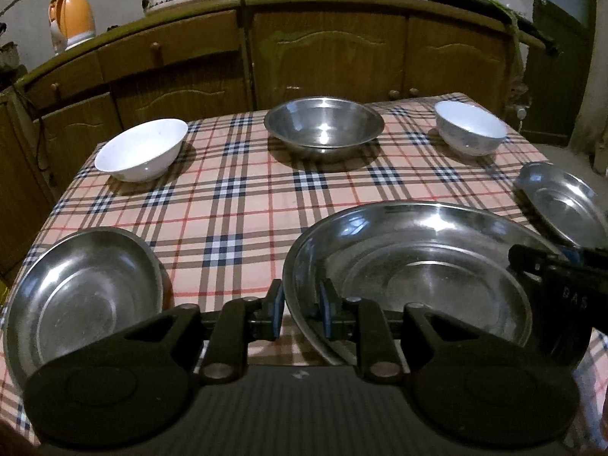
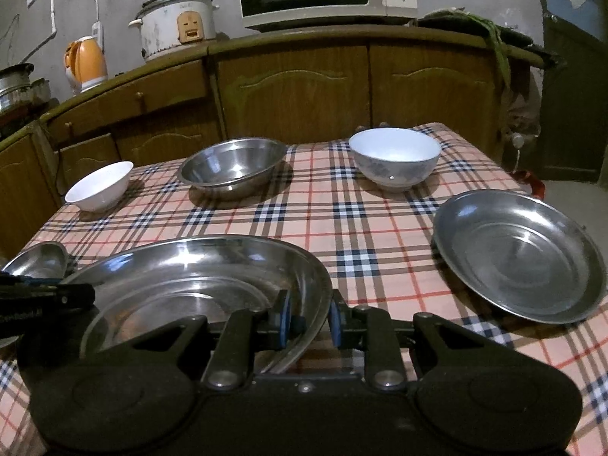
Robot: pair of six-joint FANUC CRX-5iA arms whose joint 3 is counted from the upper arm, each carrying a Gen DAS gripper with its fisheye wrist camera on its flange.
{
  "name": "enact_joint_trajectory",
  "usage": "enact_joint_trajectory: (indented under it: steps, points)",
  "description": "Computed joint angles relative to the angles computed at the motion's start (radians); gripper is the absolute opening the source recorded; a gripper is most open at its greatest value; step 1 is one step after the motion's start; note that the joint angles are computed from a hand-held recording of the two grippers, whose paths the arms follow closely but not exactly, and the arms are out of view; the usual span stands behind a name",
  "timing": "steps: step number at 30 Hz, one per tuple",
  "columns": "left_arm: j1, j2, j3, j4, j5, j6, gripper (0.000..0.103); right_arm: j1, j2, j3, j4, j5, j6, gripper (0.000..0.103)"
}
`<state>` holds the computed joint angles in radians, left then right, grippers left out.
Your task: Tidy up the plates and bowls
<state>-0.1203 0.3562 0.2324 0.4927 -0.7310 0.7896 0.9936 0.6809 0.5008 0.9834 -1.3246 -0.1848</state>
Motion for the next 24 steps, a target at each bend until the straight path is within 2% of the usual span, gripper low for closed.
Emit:
enact_joint_trajectory:
  steps: [13,24]
  points:
    - [-0.003,0.060,0.057,-0.032,-0.008,0.039,0.021,-0.035,0.040,0.041,-0.038,0.037,0.057,0.028]
    - [0.001,0.071,0.061,-0.049,-0.048,0.060,0.022,-0.035,0.054,0.077,-0.088,0.002,0.093,0.028]
